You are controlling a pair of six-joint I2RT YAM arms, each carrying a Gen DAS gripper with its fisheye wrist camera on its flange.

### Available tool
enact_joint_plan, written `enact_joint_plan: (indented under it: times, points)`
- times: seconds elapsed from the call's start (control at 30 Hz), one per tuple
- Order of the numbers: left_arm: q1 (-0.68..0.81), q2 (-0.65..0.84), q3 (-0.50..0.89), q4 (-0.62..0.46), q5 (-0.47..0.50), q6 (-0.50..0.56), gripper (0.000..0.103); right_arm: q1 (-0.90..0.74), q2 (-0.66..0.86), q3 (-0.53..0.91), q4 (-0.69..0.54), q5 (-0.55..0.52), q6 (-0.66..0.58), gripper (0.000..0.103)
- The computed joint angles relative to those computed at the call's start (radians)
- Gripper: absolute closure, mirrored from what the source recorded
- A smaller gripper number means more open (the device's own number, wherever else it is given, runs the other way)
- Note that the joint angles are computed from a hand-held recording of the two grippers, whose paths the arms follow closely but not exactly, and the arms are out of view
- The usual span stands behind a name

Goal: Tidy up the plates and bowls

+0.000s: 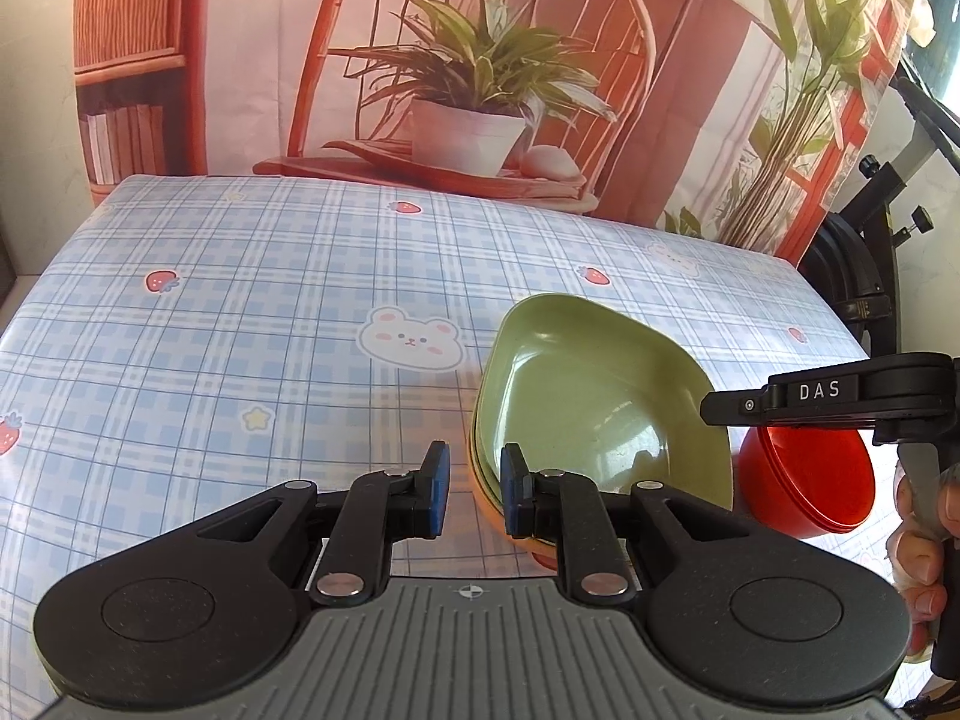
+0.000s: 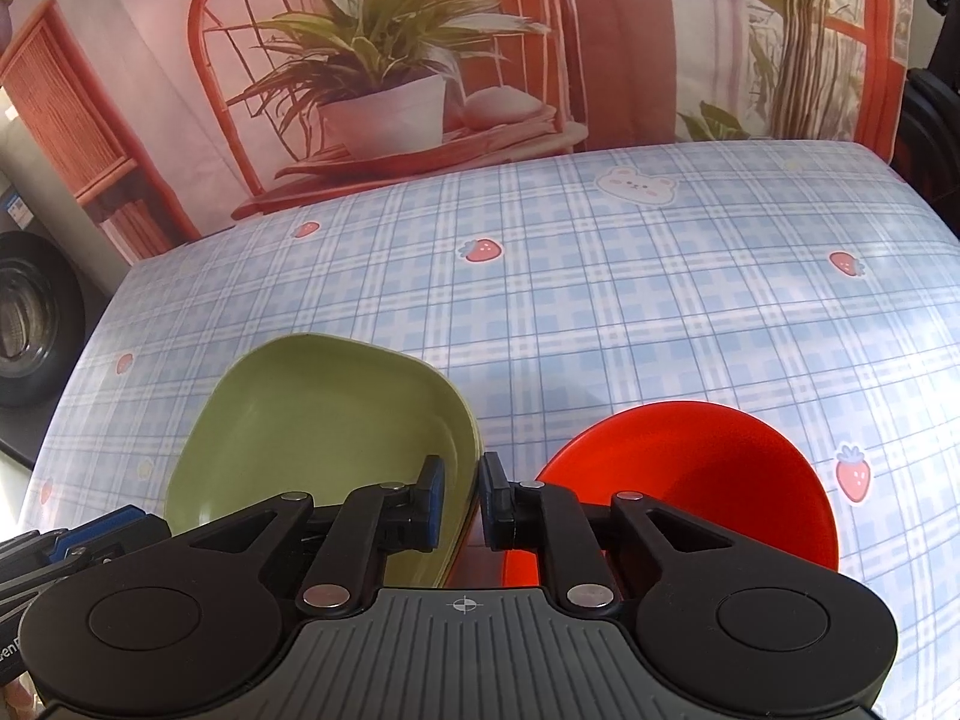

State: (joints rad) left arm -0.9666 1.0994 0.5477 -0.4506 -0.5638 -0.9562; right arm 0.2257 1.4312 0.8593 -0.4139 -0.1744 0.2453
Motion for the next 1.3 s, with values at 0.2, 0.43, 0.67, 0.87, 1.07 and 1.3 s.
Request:
enact_joint_plan:
  times: [0.2, 0.43, 0.67, 0.87, 1.07, 1.3]
  points:
    - [0.012, -0.008, -0.023, 0.001, 0.008, -0.026, 0.084, 0.001, -0.001, -0.005, 0.005, 0.017, 0.005, 0.091]
    - [-0.025, -0.033, -0.022, -0.027, -0.037, -0.061, 0.084, 0.004, -0.032, -0.022, 0.017, 0.019, 0.002, 0.090]
    - [-0.133, 0.002, 0.026, -0.076, -0.146, -0.131, 0.084, 0.002, -0.157, -0.136, 0.135, 0.056, -0.094, 0.090]
    - [-0.172, 0.049, 0.057, -0.065, -0.183, -0.145, 0.084, -0.068, -0.292, -0.246, 0.230, -0.015, -0.206, 0.087]
    - [-0.193, 0.101, 0.089, -0.041, -0.196, -0.148, 0.084, -0.199, -0.394, -0.352, 0.301, -0.118, -0.257, 0.086]
    - [-0.199, 0.148, 0.118, 0.022, -0.183, -0.106, 0.073, -0.389, -0.441, -0.427, 0.337, -0.255, -0.334, 0.083]
